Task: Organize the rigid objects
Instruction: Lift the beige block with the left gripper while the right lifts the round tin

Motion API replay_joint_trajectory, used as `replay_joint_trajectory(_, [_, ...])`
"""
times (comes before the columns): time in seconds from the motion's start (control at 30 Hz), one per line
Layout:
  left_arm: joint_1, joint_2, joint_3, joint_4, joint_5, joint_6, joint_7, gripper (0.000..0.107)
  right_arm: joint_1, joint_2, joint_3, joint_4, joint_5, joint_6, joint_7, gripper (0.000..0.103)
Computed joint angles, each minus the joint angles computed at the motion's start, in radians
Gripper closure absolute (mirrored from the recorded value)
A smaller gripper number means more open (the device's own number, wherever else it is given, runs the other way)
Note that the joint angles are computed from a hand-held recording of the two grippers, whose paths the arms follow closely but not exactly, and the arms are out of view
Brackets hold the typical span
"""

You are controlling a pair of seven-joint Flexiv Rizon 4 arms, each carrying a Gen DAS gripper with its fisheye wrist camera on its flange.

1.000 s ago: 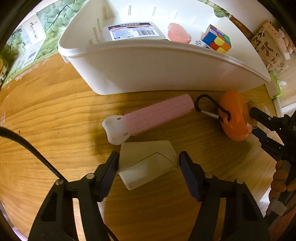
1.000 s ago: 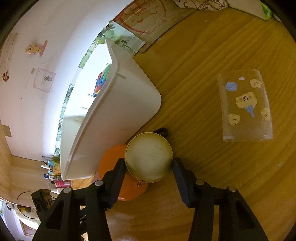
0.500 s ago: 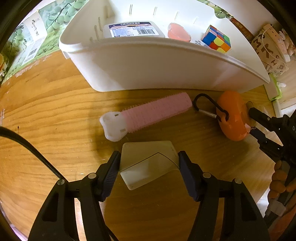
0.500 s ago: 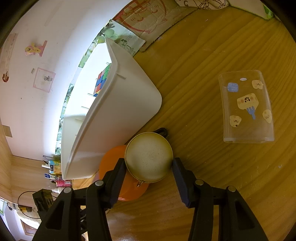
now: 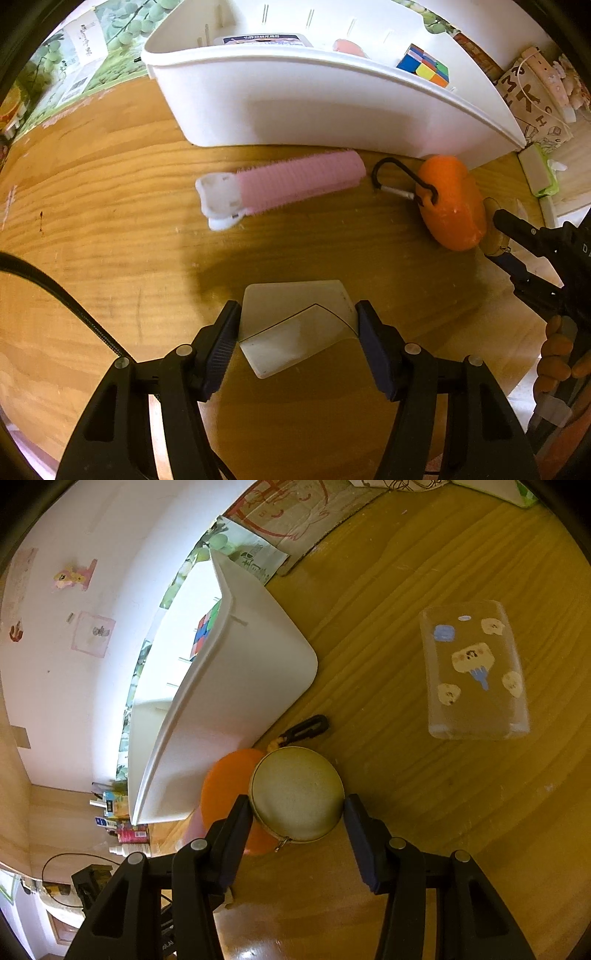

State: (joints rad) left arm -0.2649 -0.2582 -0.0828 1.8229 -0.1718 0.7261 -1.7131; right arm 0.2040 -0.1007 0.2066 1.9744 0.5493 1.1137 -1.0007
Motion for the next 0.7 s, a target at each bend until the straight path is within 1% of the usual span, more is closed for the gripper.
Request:
replay_joint_trajectory(0.2, [-0.026,0.052,-0.001,0.045,0.026,0.023,-0.057,0.04,-0.009,0.038,0.0,0.01,0.055,-0.04,-0.071,0.052])
replay_joint_trajectory(0.47, [-0.065,0.119,-0.011,0.081,0.094,0.038,-0.163,0.04,-0.005,0.093,-0.024,0.014,0.112,-0.107,-0.176,0.052])
replay_joint_trajectory(0.7, [-0.095,0.151,-0.031,0.058,0.162,0.029,-0.248,0.04,0.001,0.139,-0.052,0.008,0.12,-0.162,-0.273,0.052])
